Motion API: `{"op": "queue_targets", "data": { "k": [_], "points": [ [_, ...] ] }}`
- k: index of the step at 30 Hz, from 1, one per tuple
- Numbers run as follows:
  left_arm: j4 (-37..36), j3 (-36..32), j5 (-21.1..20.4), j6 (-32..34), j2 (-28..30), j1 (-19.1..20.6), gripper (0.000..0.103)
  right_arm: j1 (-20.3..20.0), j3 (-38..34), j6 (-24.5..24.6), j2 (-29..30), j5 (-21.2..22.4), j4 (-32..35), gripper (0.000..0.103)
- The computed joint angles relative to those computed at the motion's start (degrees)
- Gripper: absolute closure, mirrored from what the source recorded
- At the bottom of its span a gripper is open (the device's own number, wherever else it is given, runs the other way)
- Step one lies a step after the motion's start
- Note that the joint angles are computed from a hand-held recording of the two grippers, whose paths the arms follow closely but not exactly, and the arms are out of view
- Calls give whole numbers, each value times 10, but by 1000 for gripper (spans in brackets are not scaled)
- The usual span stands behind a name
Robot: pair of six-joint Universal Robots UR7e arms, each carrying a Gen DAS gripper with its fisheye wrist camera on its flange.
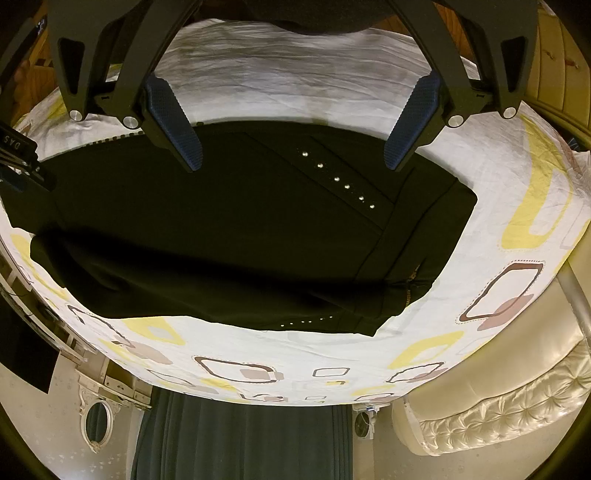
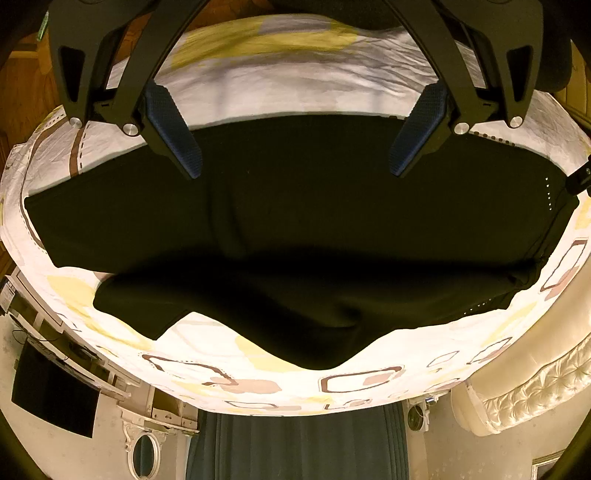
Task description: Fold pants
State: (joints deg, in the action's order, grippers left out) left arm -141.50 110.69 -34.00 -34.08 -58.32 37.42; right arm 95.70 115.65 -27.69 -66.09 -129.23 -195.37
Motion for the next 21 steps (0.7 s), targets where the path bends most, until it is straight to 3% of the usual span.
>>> {"op": "queue_targets", "data": {
  "k": [21],
  "points": [
    [-11,2,-3,3,0,1,5,2,-1,3,0,-4,10,2]
  ]
}}
